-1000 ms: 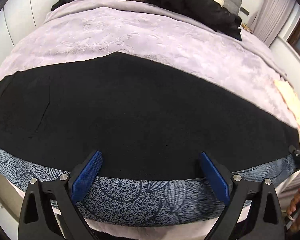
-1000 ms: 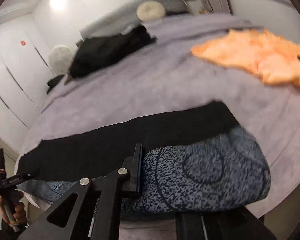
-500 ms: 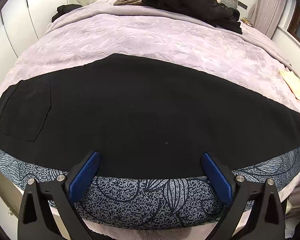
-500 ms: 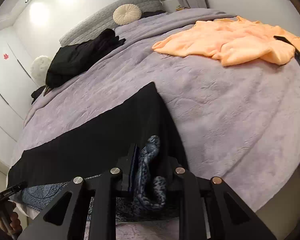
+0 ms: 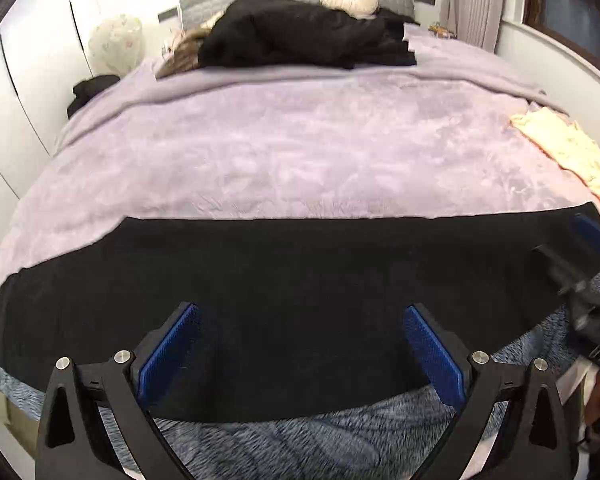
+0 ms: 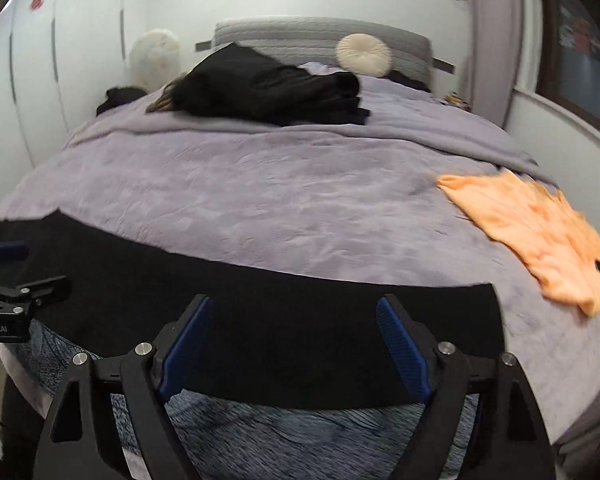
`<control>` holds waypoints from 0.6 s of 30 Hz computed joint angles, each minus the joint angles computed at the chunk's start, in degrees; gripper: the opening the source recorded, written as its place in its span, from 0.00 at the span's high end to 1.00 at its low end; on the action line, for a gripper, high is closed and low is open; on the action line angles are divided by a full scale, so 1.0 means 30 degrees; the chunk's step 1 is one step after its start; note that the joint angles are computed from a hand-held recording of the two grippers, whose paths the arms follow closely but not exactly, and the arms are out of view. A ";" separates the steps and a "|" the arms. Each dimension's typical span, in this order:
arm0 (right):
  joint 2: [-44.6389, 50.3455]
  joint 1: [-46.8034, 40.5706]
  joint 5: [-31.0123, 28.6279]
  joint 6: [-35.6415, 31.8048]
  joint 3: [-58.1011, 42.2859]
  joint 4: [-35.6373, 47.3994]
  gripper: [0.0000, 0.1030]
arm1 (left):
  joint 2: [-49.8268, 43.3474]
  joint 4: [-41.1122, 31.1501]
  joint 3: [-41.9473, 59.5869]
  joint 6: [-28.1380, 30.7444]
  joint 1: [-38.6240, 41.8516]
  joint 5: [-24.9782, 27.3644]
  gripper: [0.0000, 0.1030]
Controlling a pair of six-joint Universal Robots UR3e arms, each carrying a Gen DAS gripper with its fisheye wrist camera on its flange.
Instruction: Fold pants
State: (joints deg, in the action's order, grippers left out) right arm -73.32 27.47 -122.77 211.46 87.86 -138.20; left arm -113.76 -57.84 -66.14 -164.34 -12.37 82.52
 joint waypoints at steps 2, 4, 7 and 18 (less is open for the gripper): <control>0.0800 -0.0817 0.2107 -0.0485 -0.0277 0.0055 0.16 | -0.1211 -0.1092 0.1149 -0.0375 0.0090 0.0275 0.02; 0.0363 -0.1898 0.3591 -0.0616 0.1015 -0.0505 0.16 | -0.1329 -0.1038 0.0475 -0.0431 0.0866 -0.0029 0.01; -0.1489 -0.2499 0.1982 0.0242 0.3001 0.0113 0.16 | -0.0459 -0.0060 -0.0826 -0.0167 0.1706 0.0121 0.01; -0.2739 -0.1167 0.2571 0.2660 0.1798 0.1996 0.07 | -0.1291 -0.1311 0.2036 -0.0321 -0.0066 -0.0942 0.01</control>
